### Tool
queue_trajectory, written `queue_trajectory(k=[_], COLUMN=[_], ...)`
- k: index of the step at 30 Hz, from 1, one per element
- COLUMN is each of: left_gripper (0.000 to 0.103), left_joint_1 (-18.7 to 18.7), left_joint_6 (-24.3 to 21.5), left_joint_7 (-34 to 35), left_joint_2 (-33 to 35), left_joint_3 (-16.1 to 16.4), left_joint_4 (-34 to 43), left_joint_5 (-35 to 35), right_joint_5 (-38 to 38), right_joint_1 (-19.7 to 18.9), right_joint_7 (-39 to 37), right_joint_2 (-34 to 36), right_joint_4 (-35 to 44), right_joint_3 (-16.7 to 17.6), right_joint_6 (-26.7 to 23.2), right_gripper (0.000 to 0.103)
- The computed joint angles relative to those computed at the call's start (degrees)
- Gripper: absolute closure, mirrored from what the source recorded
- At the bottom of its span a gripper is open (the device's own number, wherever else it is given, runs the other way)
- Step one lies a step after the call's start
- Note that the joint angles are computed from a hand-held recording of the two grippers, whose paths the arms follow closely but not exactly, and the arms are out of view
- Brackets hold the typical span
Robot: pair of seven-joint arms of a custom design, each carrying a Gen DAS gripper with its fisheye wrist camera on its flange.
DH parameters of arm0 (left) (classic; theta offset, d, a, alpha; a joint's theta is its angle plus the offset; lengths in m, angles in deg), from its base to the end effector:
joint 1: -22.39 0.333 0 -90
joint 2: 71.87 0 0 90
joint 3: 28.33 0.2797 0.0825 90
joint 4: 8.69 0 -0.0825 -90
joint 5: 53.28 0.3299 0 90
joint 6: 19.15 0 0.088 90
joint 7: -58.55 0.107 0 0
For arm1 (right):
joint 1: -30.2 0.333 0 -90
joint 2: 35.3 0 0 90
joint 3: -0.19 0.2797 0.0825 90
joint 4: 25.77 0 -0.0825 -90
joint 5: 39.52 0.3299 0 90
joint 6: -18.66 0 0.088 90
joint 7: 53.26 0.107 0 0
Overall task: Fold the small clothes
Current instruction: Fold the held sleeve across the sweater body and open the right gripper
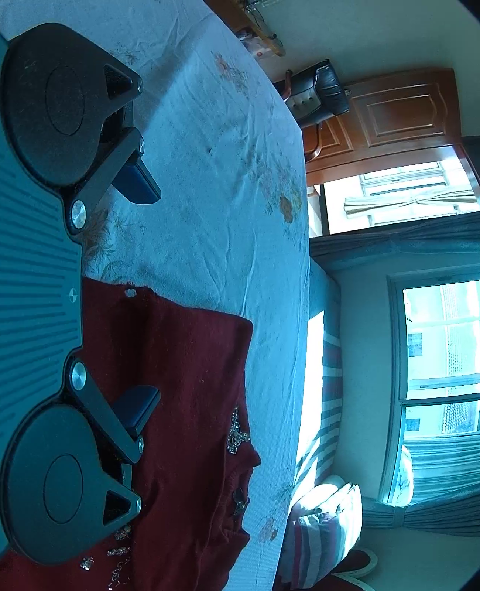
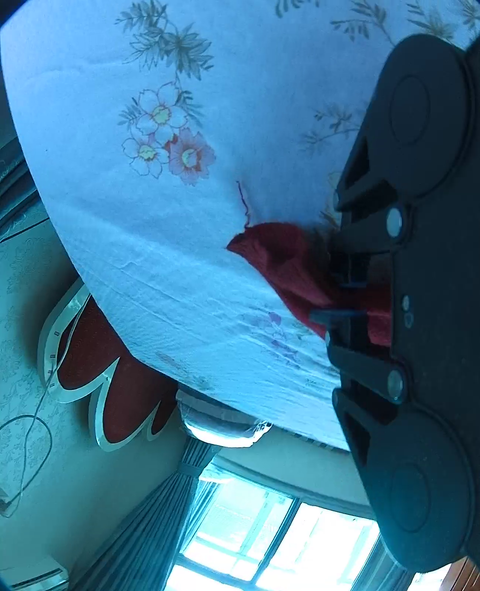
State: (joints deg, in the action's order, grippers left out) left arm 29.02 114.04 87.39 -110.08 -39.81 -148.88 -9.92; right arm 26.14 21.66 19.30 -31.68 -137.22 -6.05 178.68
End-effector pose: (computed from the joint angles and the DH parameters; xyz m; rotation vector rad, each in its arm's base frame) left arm 0.3647 -0.0328 0.5710 -1.9795 1.0411 -0.3532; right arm 0.5312 -0.1823 0.5042 -0.7025 2.0191 -0.2617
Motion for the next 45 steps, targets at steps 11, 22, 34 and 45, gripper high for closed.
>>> queue_trajectory(k=[11,22,34,45], left_gripper=[0.0,0.0,0.0,0.0], left_joint_1=[3.6,13.7,23.16,26.4], left_joint_6=[-0.33,7.97,14.83,19.63], left_joint_7=[7.15,24.24,39.39,44.74], left_joint_2=[-11.51,-22.38,-23.2,-20.52], left_joint_3=[7.41,19.08,27.4,24.08], left_joint_4=[-8.79,-18.32,-21.13,-22.61], left_joint_5=[-1.27,-2.19,-7.51,-15.29], right_joint_5=[-21.15,-42.94,-65.22,-69.54], right_joint_1=[6.72,25.85,45.46,46.76], right_joint_7=[7.6,25.51,38.24,37.76], right_joint_2=[-4.89,3.99,17.82,23.61], right_joint_4=[1.32,17.23,30.84,37.18], right_joint_3=[3.12,12.45,10.9,11.09], right_joint_6=[3.71,3.67,-7.49,-10.92], right_gripper=[0.096,0.096,0.096,0.092])
